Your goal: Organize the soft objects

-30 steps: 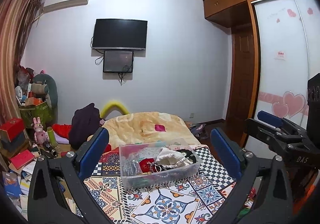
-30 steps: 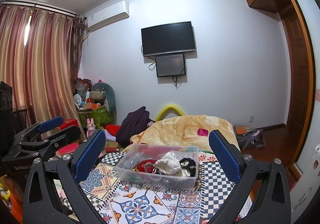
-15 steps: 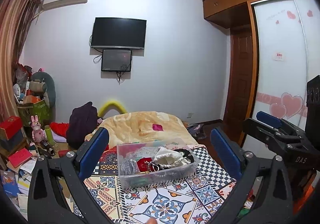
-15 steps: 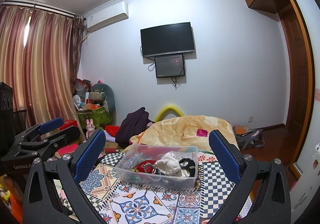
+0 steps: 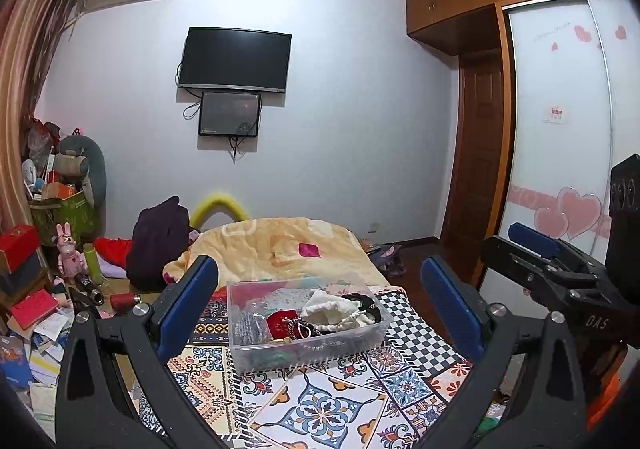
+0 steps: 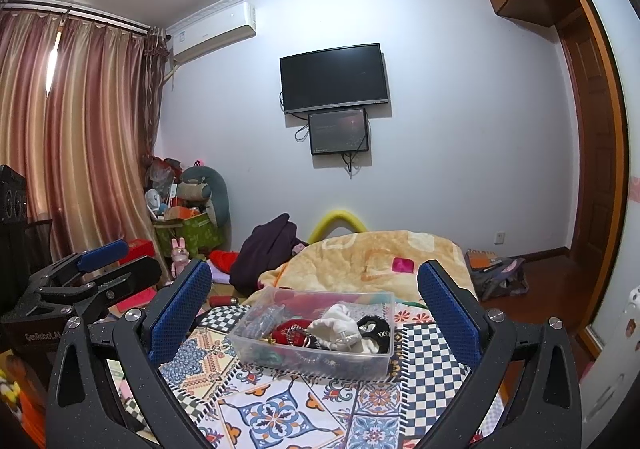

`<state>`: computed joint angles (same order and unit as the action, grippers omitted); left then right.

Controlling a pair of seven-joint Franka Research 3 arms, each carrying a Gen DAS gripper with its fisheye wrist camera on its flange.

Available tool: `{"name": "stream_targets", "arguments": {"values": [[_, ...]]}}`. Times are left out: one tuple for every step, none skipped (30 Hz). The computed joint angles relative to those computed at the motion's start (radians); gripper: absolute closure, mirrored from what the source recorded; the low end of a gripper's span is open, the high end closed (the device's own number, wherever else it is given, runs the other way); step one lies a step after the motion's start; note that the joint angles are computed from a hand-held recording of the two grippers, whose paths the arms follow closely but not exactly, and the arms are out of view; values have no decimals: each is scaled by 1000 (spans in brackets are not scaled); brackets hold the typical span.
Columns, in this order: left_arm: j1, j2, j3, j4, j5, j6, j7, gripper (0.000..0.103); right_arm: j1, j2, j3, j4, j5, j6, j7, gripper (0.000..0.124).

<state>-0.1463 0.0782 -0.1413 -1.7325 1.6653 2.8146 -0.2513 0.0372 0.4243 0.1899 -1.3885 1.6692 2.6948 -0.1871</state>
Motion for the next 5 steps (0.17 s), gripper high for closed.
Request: {"name": "stream_targets", "arguments": {"values": [[1,-5,1,-6,4,0,-4,0,1,1,0,1,-2,1,1,21],[1,-6,0,-7,7,1,-5,0,1,2,0,2,-4,0,2,21],[2,-6,0,-7,10,5,-7,0,1,1,0,1,-5,0,3,21],[3,-7,0,-8,11,7,-8,0,1,2,0,2,-8,-1,5,21],[3,-6,0,-8,11,8,-7,0,1,3,0,4,-9,0,5,21]]}}
